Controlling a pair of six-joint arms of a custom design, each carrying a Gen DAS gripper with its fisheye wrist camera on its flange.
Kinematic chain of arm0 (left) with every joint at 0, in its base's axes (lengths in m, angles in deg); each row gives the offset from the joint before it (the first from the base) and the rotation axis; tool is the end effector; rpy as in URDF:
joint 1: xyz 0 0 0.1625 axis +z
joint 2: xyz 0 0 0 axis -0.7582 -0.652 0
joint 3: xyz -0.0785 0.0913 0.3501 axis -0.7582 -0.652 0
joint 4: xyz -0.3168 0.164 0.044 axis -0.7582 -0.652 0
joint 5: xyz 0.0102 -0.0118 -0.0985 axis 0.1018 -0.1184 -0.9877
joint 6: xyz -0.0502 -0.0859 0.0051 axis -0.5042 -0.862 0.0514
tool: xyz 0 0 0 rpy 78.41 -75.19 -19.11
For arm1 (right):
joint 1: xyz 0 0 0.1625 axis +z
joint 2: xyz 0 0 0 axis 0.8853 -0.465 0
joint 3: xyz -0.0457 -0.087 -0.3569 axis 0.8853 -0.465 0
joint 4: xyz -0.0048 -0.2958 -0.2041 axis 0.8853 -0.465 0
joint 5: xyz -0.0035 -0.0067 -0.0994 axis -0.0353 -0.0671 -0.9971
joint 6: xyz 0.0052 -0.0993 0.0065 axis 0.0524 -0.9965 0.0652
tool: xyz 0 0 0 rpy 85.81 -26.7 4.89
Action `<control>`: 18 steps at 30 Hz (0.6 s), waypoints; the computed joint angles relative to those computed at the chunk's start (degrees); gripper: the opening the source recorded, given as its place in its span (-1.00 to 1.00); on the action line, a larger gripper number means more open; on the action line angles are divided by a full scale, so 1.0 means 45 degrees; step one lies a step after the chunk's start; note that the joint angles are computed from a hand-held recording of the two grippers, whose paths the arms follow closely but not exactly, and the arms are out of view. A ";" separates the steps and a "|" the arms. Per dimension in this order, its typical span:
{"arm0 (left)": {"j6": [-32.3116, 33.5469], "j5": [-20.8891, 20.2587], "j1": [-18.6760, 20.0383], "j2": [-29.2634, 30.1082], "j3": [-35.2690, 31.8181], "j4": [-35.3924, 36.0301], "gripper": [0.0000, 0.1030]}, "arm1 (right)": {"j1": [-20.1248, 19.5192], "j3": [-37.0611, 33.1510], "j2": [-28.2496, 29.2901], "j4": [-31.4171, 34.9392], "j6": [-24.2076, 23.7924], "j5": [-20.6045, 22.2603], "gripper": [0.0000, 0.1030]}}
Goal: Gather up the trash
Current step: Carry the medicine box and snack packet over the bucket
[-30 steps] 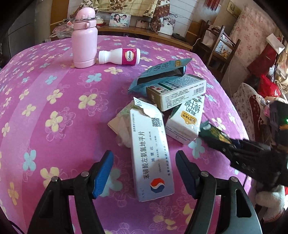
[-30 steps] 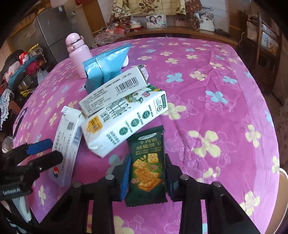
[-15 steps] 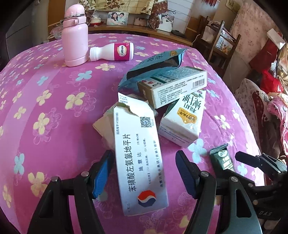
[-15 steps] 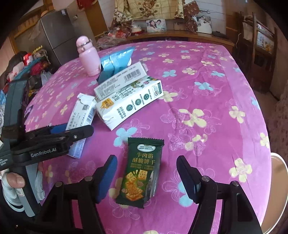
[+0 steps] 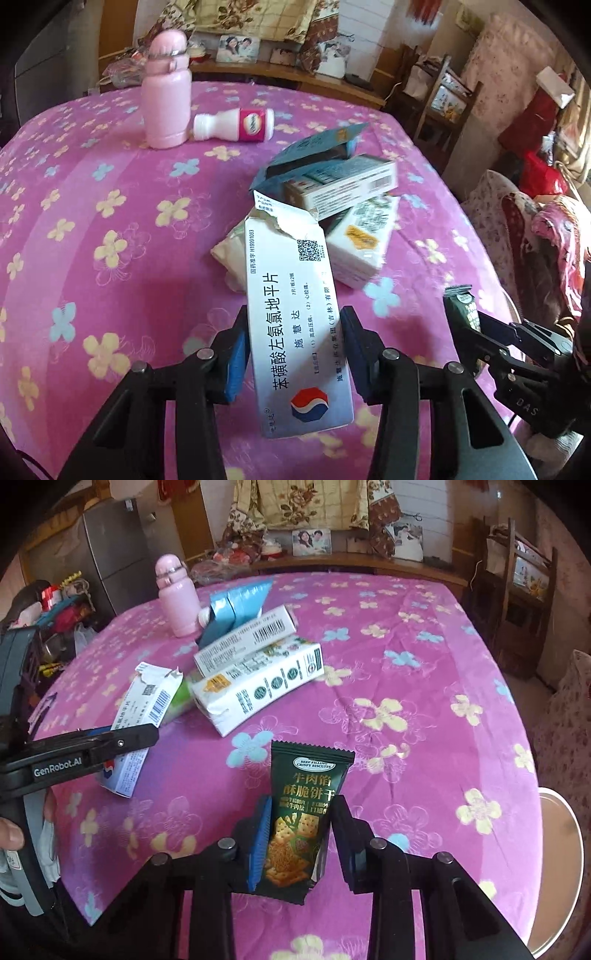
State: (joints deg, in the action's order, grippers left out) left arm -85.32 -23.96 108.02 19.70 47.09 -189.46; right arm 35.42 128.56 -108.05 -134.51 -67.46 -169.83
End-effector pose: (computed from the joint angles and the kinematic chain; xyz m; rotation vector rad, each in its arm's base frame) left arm -0.0946 -0.5521 0.1424 0.0544 2.4245 -0.8986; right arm 0.1803 -0.5980 0.0480 0.9193 -2.4616 0.5132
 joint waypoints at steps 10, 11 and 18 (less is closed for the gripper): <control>0.0387 0.0064 -0.1283 0.0687 -0.0223 0.0110 -0.06 | -0.0364 0.1377 -0.1415 -0.0712 0.0447 0.0506 -0.33; 0.0406 0.0021 -0.1343 0.0732 -0.0239 0.0124 -0.06 | -0.0429 0.1535 -0.1594 -0.0777 0.0448 0.0512 -0.33; 0.0739 -0.0515 -0.1963 0.1545 -0.1057 0.0505 -0.06 | -0.0909 0.2479 -0.2683 -0.1536 0.0283 0.0530 -0.33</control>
